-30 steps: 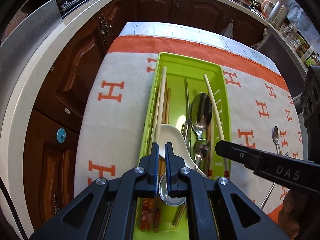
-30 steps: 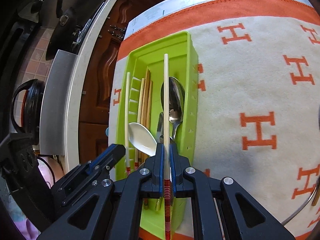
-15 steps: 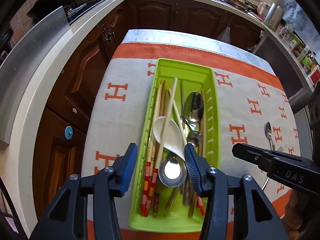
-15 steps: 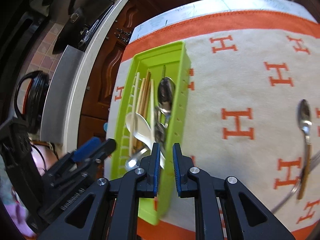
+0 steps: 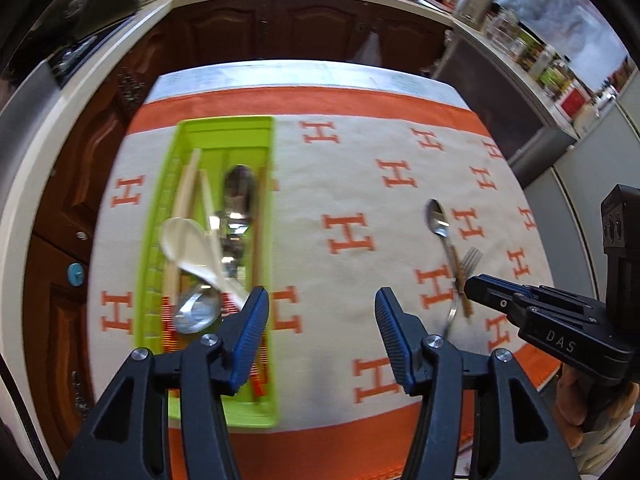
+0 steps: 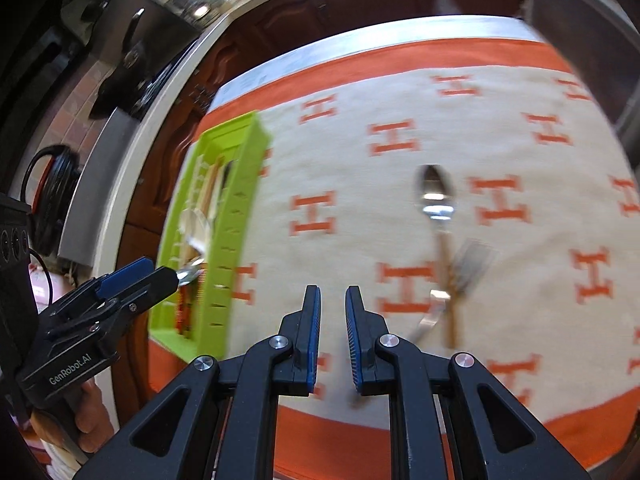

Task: Organize utensils
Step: 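Move the left gripper to the wooden-handled spoon and close on its handle, then lift the spoon with the left gripper while the right grasps the silver fork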

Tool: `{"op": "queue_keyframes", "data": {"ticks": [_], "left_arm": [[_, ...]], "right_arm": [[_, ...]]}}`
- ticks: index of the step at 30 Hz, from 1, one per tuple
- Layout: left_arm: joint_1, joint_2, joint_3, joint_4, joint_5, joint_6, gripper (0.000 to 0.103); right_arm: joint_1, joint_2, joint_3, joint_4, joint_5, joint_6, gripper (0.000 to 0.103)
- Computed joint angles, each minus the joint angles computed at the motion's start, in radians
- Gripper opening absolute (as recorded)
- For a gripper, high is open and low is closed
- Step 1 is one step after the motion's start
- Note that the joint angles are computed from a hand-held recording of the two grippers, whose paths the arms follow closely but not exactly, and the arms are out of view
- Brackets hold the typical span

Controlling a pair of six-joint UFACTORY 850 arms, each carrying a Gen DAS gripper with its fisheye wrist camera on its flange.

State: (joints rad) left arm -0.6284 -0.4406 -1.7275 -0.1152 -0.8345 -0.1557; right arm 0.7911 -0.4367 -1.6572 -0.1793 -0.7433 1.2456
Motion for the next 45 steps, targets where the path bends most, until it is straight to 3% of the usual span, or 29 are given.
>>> {"op": "queue_keyframes", "data": {"ticks": [5, 11, 16, 20, 26, 31, 38, 45], "left_arm": [[-0.047, -0.066, -0.07, -0.062, -0.029, 0.023, 0.054], [-0.073, -0.164, -0.175, -0.164, -0.077, 0.066, 0.054], [-0.08, -0.276, -0.288, -0.299, -0.126, 0.097, 0.054], [-0.094, -0.368, -0.394, -0.297, -0.158, 0.045, 0.053], [-0.11, -0.474, -0.538, -0.263, -0.211, -0.034, 0.039], [-0.129, -0.534, -0.626, -0.209, -0.256, -0.084, 0.012], [-0.137, -0.513, -0.589, -0.162, -0.216, -0.12, 0.006], [-0.111, -0.405, -0.434, -0.199, -0.133, -0.09, 0.005]], "right_arm": [[-0.011, 0.146, 0.195, -0.076, 0.019, 0.146, 0.013], [-0.03, 0.258, 0.334, -0.157, 0.015, 0.279, 0.013], [-0.054, 0.308, 0.409, -0.171, 0.049, 0.329, 0.013], [-0.066, 0.33, 0.452, -0.159, 0.087, 0.34, 0.013], [-0.08, 0.337, 0.482, -0.164, 0.115, 0.364, 0.013], [-0.09, 0.345, 0.504, -0.148, 0.14, 0.357, 0.013], [-0.096, 0.338, 0.505, -0.123, 0.155, 0.332, 0.013], [-0.093, 0.31, 0.479, -0.077, 0.177, 0.27, 0.013]]}}
